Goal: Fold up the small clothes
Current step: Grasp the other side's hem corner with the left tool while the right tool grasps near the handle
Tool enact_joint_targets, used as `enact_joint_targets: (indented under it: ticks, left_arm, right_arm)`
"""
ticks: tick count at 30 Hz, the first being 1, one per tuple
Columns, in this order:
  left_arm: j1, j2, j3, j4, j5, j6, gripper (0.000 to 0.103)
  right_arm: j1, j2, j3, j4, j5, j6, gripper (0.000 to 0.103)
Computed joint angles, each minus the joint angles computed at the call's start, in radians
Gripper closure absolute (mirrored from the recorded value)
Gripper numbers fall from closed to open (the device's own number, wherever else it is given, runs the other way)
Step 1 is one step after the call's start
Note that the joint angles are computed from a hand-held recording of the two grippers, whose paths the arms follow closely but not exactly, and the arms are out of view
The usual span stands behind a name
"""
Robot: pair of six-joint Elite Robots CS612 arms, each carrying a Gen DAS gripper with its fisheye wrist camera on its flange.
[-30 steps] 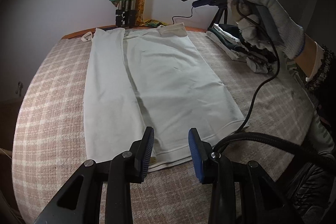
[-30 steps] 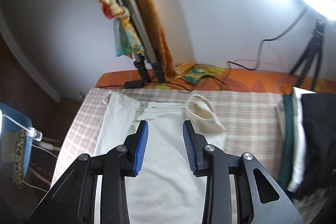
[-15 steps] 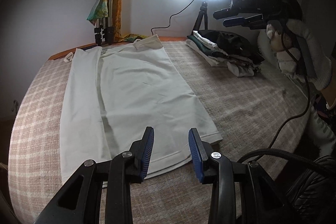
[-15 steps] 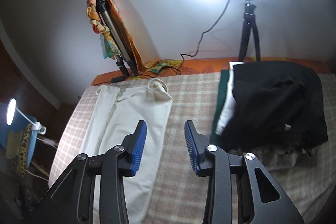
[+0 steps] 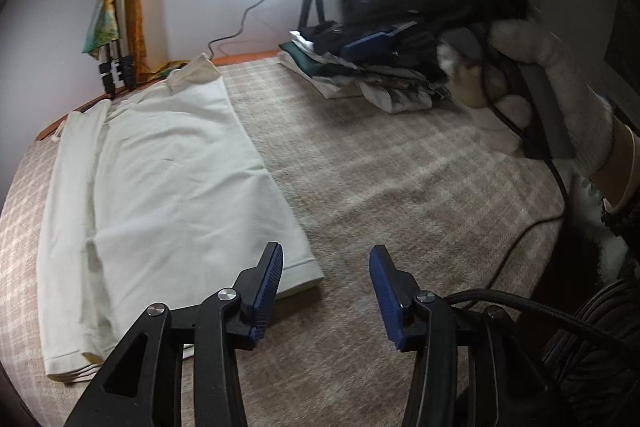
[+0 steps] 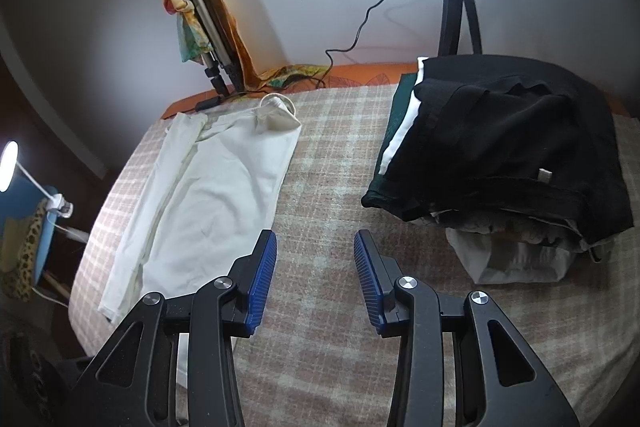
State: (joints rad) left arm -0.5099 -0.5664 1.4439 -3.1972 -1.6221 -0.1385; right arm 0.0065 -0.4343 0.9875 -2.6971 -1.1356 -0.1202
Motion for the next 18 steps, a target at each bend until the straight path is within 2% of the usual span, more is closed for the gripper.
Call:
enact_joint_targets:
  ticks: [8, 15, 18]
  left_arm:
    - [-0.009, 0.029, -0.046, 0.067, 0.012, 0.027, 0.056]
    - [-0.005, 0.042, -0.067, 0.097, 0.014, 0.028, 0.056]
    - [0.0, 0.046, -0.074, 0.109, 0.011, 0.013, 0.061]
  right_arm:
    - [0.009, 0.109, -0.169, 0.115, 0.03, 0.014, 0.062]
    - [0.02, 0.219, -0.373, 0.219, 0.089, 0.041, 0.062]
    - [0.028, 0.274, -0.484, 0.279, 0.116, 0.034, 0.059]
